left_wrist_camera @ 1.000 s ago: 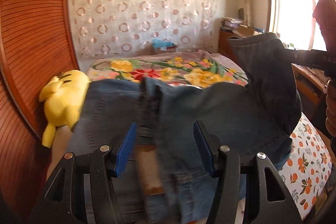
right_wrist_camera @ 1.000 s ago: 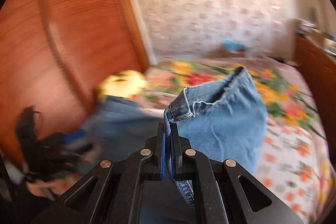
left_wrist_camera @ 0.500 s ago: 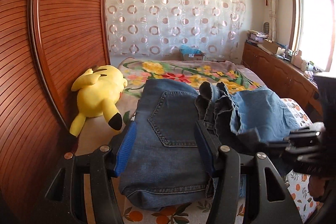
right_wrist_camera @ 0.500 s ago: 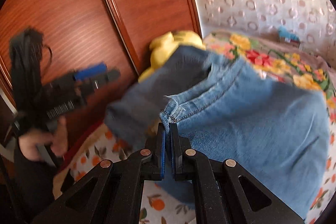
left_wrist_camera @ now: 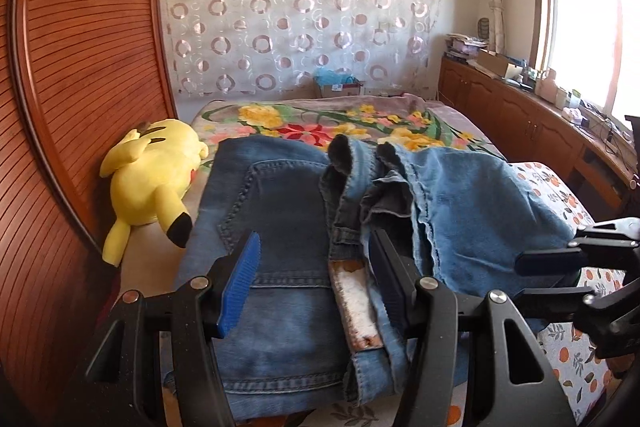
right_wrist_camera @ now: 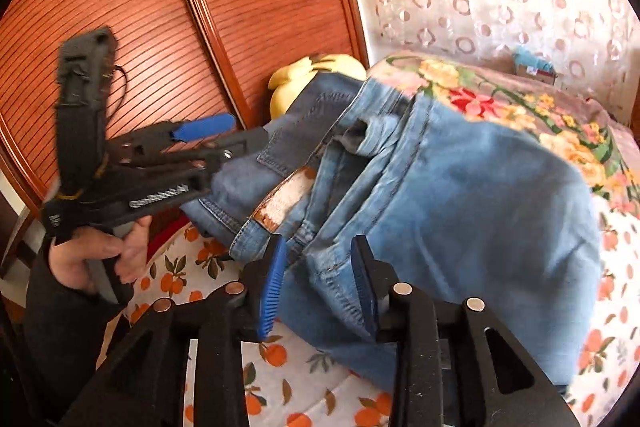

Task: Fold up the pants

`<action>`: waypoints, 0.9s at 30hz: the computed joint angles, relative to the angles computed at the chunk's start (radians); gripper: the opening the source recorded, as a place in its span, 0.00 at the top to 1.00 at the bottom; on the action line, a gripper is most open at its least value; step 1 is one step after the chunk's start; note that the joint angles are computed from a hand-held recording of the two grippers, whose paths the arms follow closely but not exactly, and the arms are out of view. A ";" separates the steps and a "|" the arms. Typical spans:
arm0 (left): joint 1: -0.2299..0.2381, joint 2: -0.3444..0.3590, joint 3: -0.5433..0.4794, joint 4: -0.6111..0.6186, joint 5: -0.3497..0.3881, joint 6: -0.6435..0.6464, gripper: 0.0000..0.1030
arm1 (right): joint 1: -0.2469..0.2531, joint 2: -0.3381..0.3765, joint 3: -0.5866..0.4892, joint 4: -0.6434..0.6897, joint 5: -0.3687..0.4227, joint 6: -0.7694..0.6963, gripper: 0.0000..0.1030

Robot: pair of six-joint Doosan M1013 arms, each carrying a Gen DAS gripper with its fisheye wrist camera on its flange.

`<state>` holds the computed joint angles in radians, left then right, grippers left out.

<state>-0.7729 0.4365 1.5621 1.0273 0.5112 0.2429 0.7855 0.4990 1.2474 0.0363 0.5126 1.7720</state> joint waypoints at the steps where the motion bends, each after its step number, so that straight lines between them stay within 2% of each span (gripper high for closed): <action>1: 0.000 0.004 -0.006 -0.013 -0.007 0.017 0.44 | 0.003 -0.008 0.011 -0.038 -0.009 0.030 0.64; 5: -0.004 0.017 -0.029 -0.060 -0.028 0.081 0.44 | 0.012 -0.034 0.064 -0.211 -0.029 0.168 0.63; 11: -0.008 0.044 -0.069 -0.170 -0.077 0.244 0.45 | 0.024 -0.031 0.089 -0.474 0.026 0.411 0.63; 14: -0.009 0.076 -0.122 -0.226 -0.018 0.341 0.46 | 0.033 -0.018 0.089 -0.587 0.068 0.514 0.63; 20: 0.008 0.130 -0.218 -0.307 0.078 0.479 0.47 | 0.039 -0.002 0.088 -0.582 0.093 0.523 0.63; 22: 0.013 0.140 -0.232 -0.339 0.085 0.530 0.51 | 0.042 -0.002 0.091 -0.583 0.083 0.529 0.63; 23: 0.013 0.145 -0.239 -0.346 0.090 0.545 0.57 | 0.043 -0.003 0.094 -0.583 0.078 0.534 0.63; 24: 0.012 0.148 -0.245 -0.334 0.097 0.545 0.67 | 0.044 -0.006 0.099 -0.580 0.070 0.538 0.63; 27: 0.015 0.149 -0.246 -0.272 0.097 0.481 0.89 | 0.036 -0.029 0.140 -0.558 0.037 0.540 0.63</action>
<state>-0.7577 0.5856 1.3164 0.7553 0.6083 0.7242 0.8212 0.4700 1.3871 -0.5218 0.5499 2.3121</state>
